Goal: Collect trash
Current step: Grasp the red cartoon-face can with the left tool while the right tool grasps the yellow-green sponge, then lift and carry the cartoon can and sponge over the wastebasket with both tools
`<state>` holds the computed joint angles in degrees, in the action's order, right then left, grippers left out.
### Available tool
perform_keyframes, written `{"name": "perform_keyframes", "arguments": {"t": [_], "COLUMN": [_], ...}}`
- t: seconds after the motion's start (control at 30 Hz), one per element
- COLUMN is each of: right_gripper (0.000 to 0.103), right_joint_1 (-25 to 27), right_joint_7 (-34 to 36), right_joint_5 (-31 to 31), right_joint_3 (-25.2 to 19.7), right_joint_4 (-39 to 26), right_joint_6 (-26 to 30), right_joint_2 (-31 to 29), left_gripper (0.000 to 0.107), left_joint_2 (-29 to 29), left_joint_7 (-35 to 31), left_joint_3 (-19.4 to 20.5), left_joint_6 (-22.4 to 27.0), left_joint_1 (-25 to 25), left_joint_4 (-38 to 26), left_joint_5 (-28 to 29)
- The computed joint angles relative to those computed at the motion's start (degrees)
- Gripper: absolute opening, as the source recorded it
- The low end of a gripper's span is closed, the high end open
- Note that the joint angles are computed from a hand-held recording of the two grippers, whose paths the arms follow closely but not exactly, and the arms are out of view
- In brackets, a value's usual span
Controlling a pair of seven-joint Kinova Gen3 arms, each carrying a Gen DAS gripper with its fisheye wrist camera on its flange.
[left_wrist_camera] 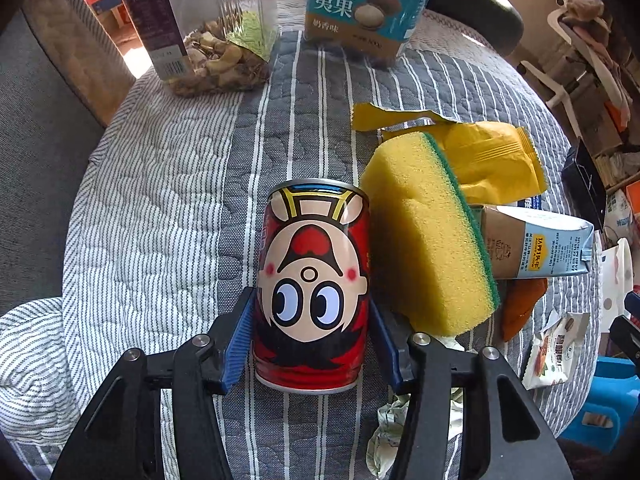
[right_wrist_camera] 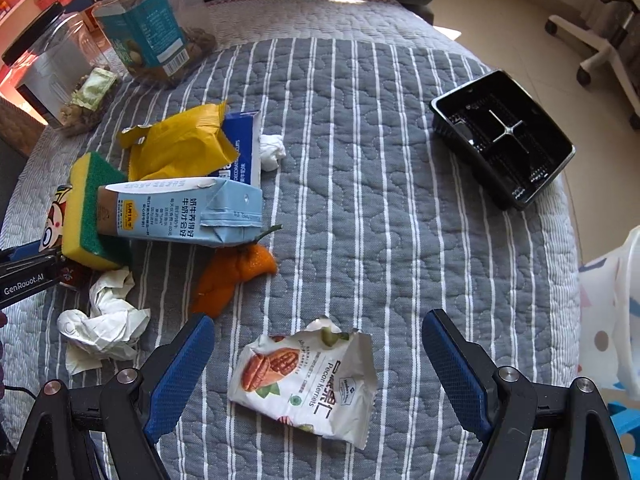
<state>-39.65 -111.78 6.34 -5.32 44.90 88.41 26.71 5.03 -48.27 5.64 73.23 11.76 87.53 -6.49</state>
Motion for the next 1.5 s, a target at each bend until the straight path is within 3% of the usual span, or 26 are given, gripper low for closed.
{"name": "perform_keyframes", "arguments": {"t": [0.17, 0.43, 0.6, 0.9, 1.1, 1.5], "right_gripper": [0.088, 0.080, 0.064, 0.049, 0.033, 0.030], "right_joint_1": [-0.29, -4.72, -6.86, -9.79, -10.42, -4.37], "right_joint_7": [-0.87, 1.47, 1.59, 0.13, 0.52, 1.14], "right_joint_5": [-1.37, -5.29, -8.01, -9.42, -8.64, -14.99], "right_joint_3": [-0.45, -2.02, -1.80, 0.15, 0.75, -3.55], "right_joint_4": [-2.73, -11.50, -17.30, -24.52, -22.17, -9.95], "right_joint_6": [0.18, -0.86, -0.96, 1.18, -1.24, -9.18], "right_joint_2": [0.97, 5.72, 10.30, 17.56, 16.79, 7.06], "left_gripper": [0.055, 0.055, 0.055, 0.055, 0.055, 0.055], "left_joint_2": [-4.64, -10.77, -13.76, -14.94, -15.98, -15.61], "left_joint_7": [0.98, 1.88, 1.64, 0.02, -0.84, -0.62], "left_joint_3": [0.12, 3.18, 3.66, 4.15, 3.34, 5.66], "left_joint_6": [-0.54, 5.72, 7.26, 7.62, 6.72, 6.23], "left_joint_1": [-0.59, -0.10, -1.75, -3.99, -5.11, -4.59], "left_joint_4": [0.70, -1.07, -0.52, -0.90, -0.61, -2.34], "left_joint_5": [-0.32, -5.89, -5.98, -5.37, -3.70, -4.08]}}
